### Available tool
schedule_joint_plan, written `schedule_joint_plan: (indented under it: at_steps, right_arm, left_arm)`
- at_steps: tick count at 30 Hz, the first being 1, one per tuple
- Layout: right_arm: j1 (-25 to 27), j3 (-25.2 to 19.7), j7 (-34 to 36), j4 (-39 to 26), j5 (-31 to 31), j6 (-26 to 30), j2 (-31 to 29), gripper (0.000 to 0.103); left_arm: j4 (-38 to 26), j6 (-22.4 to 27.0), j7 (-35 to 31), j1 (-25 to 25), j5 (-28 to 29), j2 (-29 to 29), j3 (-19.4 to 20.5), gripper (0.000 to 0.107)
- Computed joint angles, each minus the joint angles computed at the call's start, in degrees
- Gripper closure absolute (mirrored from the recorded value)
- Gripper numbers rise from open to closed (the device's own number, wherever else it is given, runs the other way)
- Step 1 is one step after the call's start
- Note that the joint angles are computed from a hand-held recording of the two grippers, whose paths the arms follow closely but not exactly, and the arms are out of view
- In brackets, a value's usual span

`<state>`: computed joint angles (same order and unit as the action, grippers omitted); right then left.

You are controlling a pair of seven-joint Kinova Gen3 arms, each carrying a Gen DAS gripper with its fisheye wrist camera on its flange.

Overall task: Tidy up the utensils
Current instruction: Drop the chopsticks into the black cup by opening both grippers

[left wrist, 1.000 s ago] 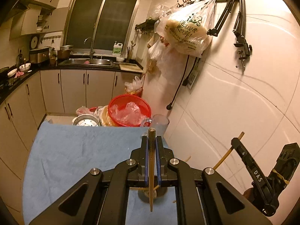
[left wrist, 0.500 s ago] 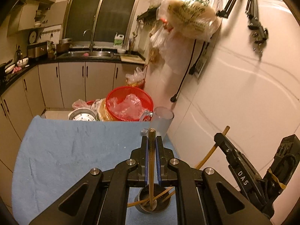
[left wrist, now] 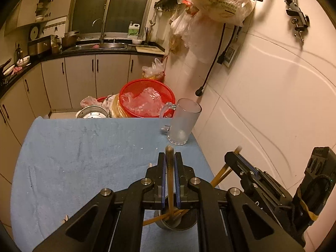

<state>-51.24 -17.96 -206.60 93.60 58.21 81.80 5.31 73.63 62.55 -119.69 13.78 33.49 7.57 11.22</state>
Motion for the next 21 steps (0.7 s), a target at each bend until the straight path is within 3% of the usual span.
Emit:
schedule_joint_plan:
  at_steps: [5,14,18,21]
  right_arm:
    - [-0.6,-0.7,-0.6,-0.6,1.0,1.4,-0.7,0.09]
    - [-6.0,-3.7,-4.7,-3.6,5.6,8.5,-0.7,0.088]
    - [-9.6,-4.9,-8.2,-4.5,7.9,10.6,0.2,0.075]
    - [-11.7,-5.0,-9.4,-5.5,8.2,10.0,1.7,0.074]
  left_arm:
    - [-0.8,2.0,-0.8,-1.2,1.9,-0.3,-0.3,0.089]
    - [2.4,5.1,-7.8,-6.3,9.5,-4.7,-3.8,0.088]
    - [4.5,7.7,-11.3,-9.2,12.9,-6.3,-6.7,0.086]
    - [6.5,9.0,-14.0,-11.4,14.4,-7.3,-8.7,0.086]
